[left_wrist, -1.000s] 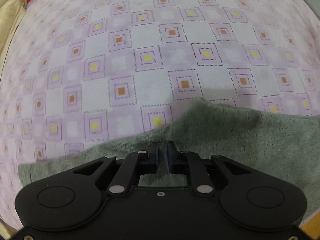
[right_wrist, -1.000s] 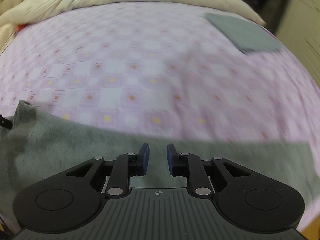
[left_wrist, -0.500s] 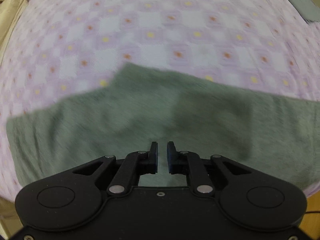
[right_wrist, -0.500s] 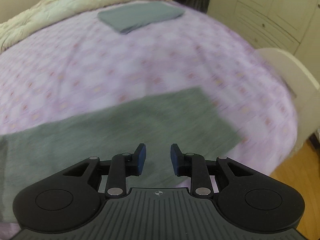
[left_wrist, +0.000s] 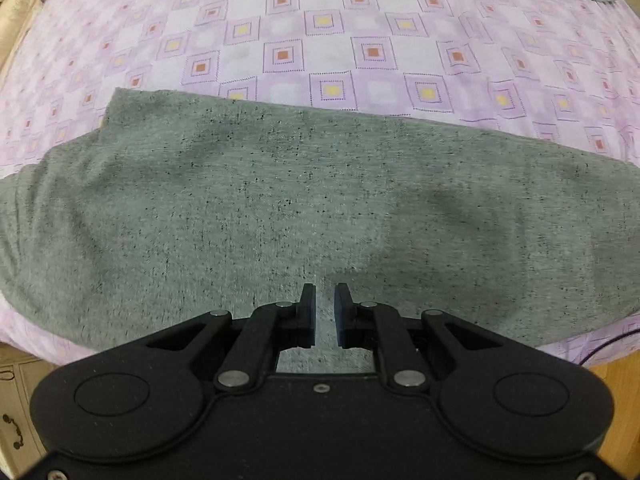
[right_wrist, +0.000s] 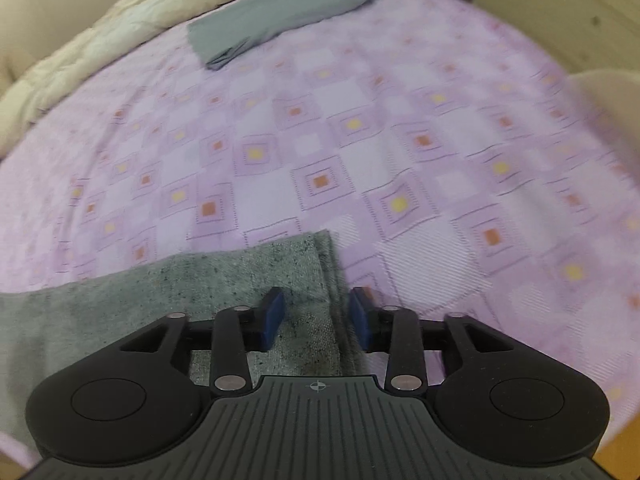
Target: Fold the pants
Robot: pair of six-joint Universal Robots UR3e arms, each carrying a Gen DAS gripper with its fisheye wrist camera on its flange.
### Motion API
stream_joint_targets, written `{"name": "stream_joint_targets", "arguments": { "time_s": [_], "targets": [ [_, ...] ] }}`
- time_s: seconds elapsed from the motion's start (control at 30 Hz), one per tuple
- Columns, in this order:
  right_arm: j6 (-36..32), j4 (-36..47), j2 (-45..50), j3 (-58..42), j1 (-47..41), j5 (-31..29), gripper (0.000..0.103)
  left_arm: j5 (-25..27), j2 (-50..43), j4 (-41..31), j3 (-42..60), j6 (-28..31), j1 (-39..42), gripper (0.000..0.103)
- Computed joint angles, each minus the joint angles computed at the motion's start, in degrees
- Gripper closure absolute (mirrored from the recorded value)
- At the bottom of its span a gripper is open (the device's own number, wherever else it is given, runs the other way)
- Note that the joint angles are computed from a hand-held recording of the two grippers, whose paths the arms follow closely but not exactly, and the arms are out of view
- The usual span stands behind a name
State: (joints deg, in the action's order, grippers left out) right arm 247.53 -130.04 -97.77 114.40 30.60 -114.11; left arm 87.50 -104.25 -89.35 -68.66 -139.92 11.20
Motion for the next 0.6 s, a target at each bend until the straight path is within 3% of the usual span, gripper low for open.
{"name": "stream_joint_targets", "arguments": {
  "time_s": [0.1,0.17,0.2,0.27,0.3,0.37,0.5,0.6],
  "targets": [
    [1.63,-2.86,-2.45,2.70,-1.58,2.71,0.060,1.64,0.96,2.96,-2.91,-2.83,-1.46,0.083],
    [0.14,-0.41,-2.57,0.24,-2.64,5.49,0.093,2.98,1.40,3.75,-4.34,-3.92,-1.46,0.083],
    [-2.50,3.91,-0.59,-4.23,-1.11,3.14,0.094,3.82,1.99,3.83,-5.25,-5.54,-2.58,0.083],
    [-4.63,12.68,3.56,-11.90,1.93,-2.16,0.094,4.96,2.07,3.99,-6.19,-7.00,-3.01,0.083],
    [-3.02,13.94,4.31,-12.48,1.85,-1.91,0.094,5.17,1.80,3.86,-5.96,-7.52,-3.26,0.083],
    [-1.02,12.63,4.85,-10.71,1.05,-0.34,0.094,5.27,2.55,4.15,-6.47,-7.89,-3.81,0.083],
    [6.88,10.93,2.91,-9.29,4.84,-5.69,0.086,5.25,2.50,4.70,-6.68,-7.57,-5.73,0.083],
    [17.88,11.20,-0.54,-7.65,11.89,-10.91,0.063,4.67,3.08,5.59,-7.14,-7.03,-6.80,0.083]
  ]
}}
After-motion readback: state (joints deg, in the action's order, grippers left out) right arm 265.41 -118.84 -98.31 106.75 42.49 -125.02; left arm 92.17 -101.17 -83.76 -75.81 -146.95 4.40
